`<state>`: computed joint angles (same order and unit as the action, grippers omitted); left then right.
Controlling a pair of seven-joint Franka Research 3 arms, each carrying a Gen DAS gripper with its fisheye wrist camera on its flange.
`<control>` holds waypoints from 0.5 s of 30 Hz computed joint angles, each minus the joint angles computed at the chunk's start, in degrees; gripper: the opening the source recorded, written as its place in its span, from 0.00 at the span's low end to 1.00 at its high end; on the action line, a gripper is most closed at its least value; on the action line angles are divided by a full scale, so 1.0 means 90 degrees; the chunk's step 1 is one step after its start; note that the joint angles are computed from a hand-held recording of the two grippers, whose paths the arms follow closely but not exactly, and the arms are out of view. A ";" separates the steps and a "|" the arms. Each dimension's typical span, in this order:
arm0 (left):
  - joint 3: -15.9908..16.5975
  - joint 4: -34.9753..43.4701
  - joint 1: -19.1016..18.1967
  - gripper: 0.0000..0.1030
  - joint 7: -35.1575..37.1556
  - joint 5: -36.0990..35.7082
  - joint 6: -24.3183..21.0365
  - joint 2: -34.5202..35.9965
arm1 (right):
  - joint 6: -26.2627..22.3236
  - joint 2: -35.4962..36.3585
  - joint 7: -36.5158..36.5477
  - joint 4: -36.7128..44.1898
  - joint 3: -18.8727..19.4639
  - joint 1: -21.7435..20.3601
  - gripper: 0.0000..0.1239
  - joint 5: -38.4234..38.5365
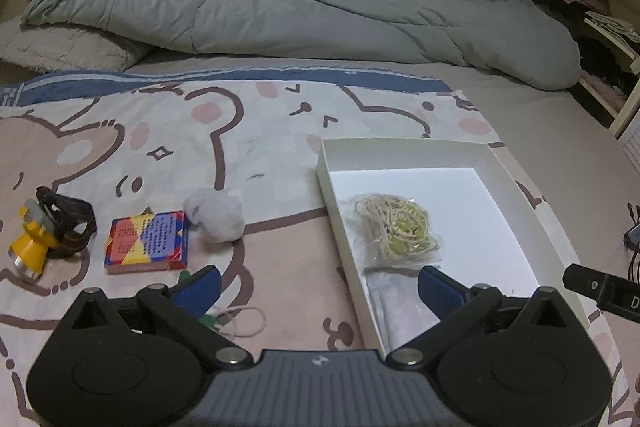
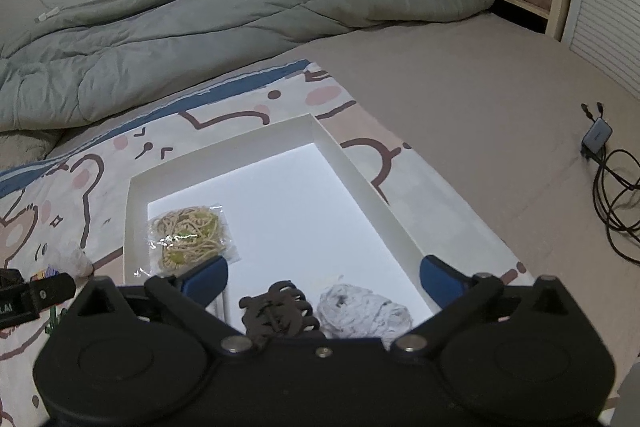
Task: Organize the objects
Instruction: 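Move both tools back toward the green clip and yellow headlamp on the bed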
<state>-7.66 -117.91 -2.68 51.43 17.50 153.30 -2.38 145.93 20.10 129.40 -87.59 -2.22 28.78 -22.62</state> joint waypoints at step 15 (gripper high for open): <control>-0.0015 -0.0347 0.0081 1.00 -0.0394 0.0608 -0.0118 -0.0427 | 0.0223 -0.0221 0.0016 -0.0247 0.0037 0.0025 0.83 -0.0256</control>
<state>-7.80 -121.03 -1.96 47.88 22.97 152.24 -6.23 147.94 18.11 129.54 -89.81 -1.89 29.00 -24.93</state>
